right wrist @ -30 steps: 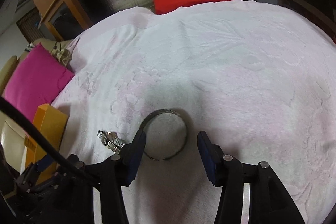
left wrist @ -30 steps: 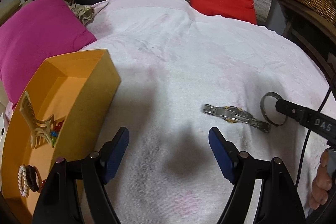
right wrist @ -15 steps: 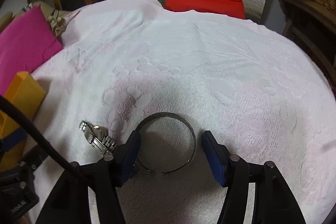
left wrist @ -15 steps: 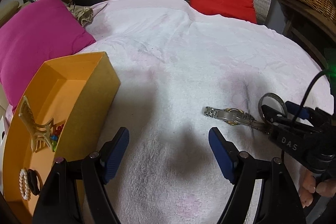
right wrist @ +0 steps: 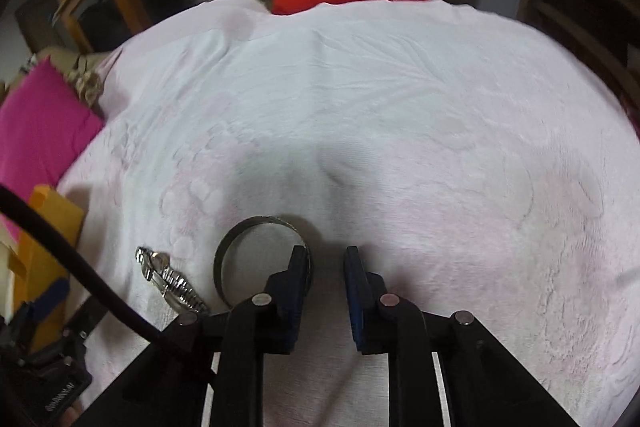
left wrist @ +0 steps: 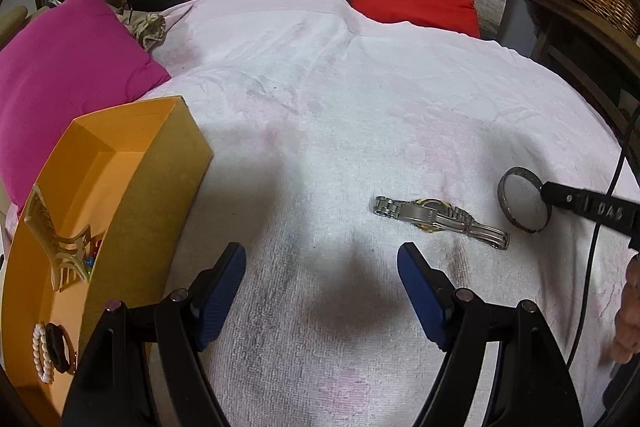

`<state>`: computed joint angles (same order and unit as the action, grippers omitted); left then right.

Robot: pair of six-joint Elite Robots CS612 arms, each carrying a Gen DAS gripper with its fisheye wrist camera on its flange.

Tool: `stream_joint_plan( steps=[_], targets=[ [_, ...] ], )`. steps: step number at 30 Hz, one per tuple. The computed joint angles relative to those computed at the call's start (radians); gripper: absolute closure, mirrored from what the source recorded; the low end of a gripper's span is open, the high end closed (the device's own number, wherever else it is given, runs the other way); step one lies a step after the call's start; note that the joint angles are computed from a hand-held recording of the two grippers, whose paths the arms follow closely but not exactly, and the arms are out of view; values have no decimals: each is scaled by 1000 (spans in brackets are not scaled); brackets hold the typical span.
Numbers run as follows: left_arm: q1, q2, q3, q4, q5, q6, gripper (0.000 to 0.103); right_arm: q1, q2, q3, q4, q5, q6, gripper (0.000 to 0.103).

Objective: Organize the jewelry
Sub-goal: 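Lower the right tool into the silver bangle and spread its fingers to hold it, then grasp the silver wristwatch band with the left tool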

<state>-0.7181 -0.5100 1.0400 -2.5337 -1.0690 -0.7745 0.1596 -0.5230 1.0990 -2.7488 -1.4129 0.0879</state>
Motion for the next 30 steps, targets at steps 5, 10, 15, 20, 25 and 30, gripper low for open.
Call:
stream_joint_plan(
  steps=[5,10,15,20,25,30],
  targets=[
    [-2,-2,3,-11,1,3,24,-13,-10,19,-37,87,30,74],
    [-1,-8,10,-2,9,2,24,10,-10,33,-108,81,-25,29],
    [3,-17,30,-7,11,-12,24,49,21,-9,-84,-89,-101,32],
    [6,-16,30,-15,3,-23,24,54,26,-6,-108,-131,-117,39],
    [3,-4,10,-18,-3,-1,24,40,12,4,-63,-97,-116,39],
    [1,10,-14,-14,-11,21,24,15,-14,24,6,-55,-101,39]
  ],
)
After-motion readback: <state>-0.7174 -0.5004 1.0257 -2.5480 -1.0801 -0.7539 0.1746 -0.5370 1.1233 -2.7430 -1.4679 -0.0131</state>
